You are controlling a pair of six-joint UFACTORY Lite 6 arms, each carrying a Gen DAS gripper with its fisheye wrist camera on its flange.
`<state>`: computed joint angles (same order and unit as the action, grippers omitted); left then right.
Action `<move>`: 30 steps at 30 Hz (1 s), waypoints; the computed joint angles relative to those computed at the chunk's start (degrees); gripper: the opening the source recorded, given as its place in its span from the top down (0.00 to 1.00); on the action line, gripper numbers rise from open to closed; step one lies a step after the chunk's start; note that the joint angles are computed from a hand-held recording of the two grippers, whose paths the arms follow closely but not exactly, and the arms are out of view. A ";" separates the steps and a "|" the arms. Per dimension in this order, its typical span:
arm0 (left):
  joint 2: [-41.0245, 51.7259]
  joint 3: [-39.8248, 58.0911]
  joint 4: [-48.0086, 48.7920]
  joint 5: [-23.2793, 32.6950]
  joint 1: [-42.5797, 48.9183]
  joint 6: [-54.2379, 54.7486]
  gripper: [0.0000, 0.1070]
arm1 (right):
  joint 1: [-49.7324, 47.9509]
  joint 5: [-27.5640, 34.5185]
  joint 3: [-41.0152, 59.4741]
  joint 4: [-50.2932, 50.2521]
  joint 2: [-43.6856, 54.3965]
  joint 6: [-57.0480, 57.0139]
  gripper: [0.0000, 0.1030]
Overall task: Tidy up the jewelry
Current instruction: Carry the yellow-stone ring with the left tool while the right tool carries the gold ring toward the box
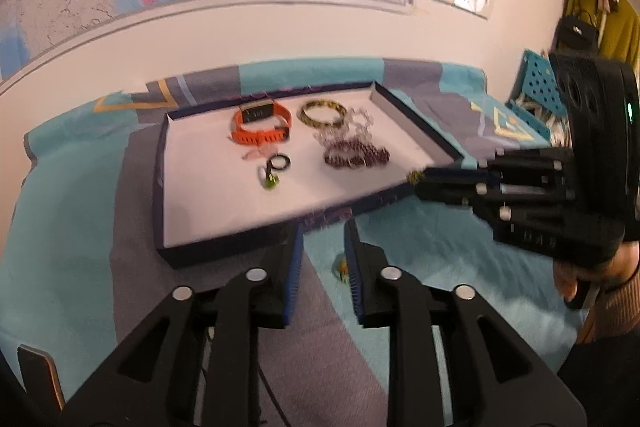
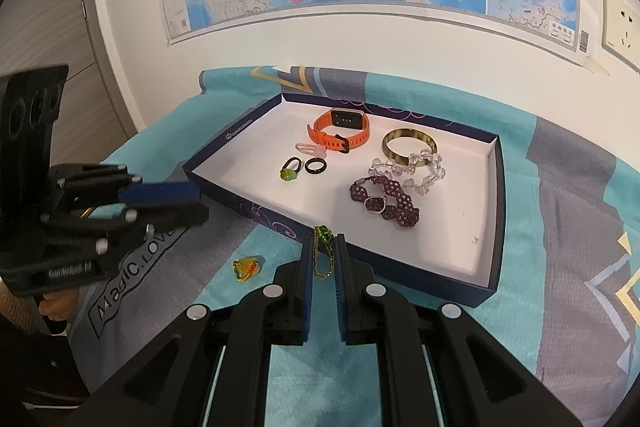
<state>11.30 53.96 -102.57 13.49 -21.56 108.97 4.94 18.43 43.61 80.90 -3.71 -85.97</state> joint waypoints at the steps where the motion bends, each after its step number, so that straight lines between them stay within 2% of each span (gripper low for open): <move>1: 0.20 -0.38 -0.07 0.09 0.02 0.44 0.77 | -0.07 0.15 0.11 0.01 0.15 0.02 0.92; 7: 3.80 -0.14 3.04 0.31 -1.33 -0.21 0.64 | -0.23 0.31 -0.30 0.87 0.22 -0.95 0.92; 10: 6.07 1.48 4.48 -0.62 -2.66 -1.36 0.64 | -0.20 0.29 -0.47 1.25 0.16 -1.31 0.92; 13: 8.17 3.27 7.44 -1.63 -3.67 -4.76 0.66 | -0.16 0.27 -0.42 1.03 0.17 -1.12 0.92; 15: 10.10 5.01 11.46 -1.99 -3.96 -9.26 0.73 | -0.19 0.32 -0.69 1.36 0.09 -1.61 0.92; 21: 11.42 5.99 11.86 -1.94 -3.91 -10.61 0.86 | -0.07 0.40 -1.14 1.75 0.08 -2.05 0.92; 30: 7.37 3.83 7.26 -0.71 -3.02 -6.97 0.89 | 0.12 0.16 -0.91 1.78 0.10 -1.93 0.92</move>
